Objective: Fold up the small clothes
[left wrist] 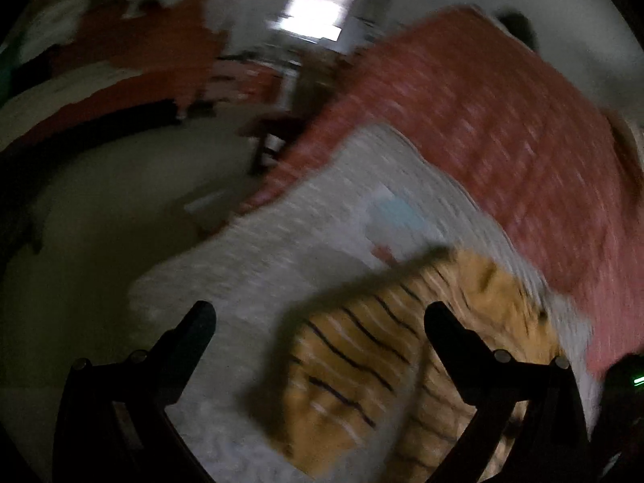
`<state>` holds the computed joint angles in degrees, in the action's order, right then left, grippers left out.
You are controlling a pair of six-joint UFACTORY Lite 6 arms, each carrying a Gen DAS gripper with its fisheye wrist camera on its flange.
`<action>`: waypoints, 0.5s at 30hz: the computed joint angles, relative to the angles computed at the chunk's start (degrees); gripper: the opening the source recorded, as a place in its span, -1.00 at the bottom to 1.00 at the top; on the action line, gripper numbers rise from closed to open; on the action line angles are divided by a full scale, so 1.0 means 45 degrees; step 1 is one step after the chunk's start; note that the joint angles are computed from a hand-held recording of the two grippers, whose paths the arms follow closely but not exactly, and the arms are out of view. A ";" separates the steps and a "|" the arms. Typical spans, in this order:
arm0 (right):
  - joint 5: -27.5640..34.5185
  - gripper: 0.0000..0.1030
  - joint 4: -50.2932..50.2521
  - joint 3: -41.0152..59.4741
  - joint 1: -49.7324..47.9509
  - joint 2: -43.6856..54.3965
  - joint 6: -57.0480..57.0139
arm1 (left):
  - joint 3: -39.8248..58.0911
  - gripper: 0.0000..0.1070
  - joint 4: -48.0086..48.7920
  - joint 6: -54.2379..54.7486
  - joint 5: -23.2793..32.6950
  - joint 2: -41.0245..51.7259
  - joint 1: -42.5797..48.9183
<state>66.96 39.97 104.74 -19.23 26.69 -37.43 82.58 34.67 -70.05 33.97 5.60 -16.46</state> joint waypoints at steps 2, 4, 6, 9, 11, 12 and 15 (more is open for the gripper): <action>-0.0794 -0.07 -0.1585 -0.0537 -0.2183 -0.0643 -0.0334 | 0.0476 0.93 0.0014 0.0344 0.0168 0.0545 -0.0797; -0.2005 -0.03 -0.3119 -0.1205 -0.3668 -0.1058 -0.0651 | 0.0958 0.93 -0.0225 0.0784 0.0379 0.1144 -0.1581; -0.2154 -0.02 -0.3160 -0.1626 -0.4878 -0.1123 -0.1220 | 0.1482 0.93 -0.0403 0.1073 0.0705 0.1835 -0.2333; -0.2679 -0.03 -0.2752 -0.3115 -0.5494 -0.1498 -0.1912 | 0.1975 0.93 -0.1348 0.1881 0.0796 0.2692 -0.3065; -0.4015 -0.03 -0.2838 -0.4445 -0.5274 -0.1787 -0.2219 | 0.2100 0.93 -0.1477 0.1864 0.0937 0.3093 -0.3561; -0.4562 -0.03 -0.3040 -0.4331 -0.5125 -0.1466 -0.2110 | 0.2152 0.93 -0.1364 0.1752 0.1014 0.3213 -0.3763; -0.6022 -0.03 -0.2975 -0.4678 -0.4818 -0.0924 -0.2184 | 0.1830 0.93 -0.0055 0.0729 0.1421 0.3050 -0.4549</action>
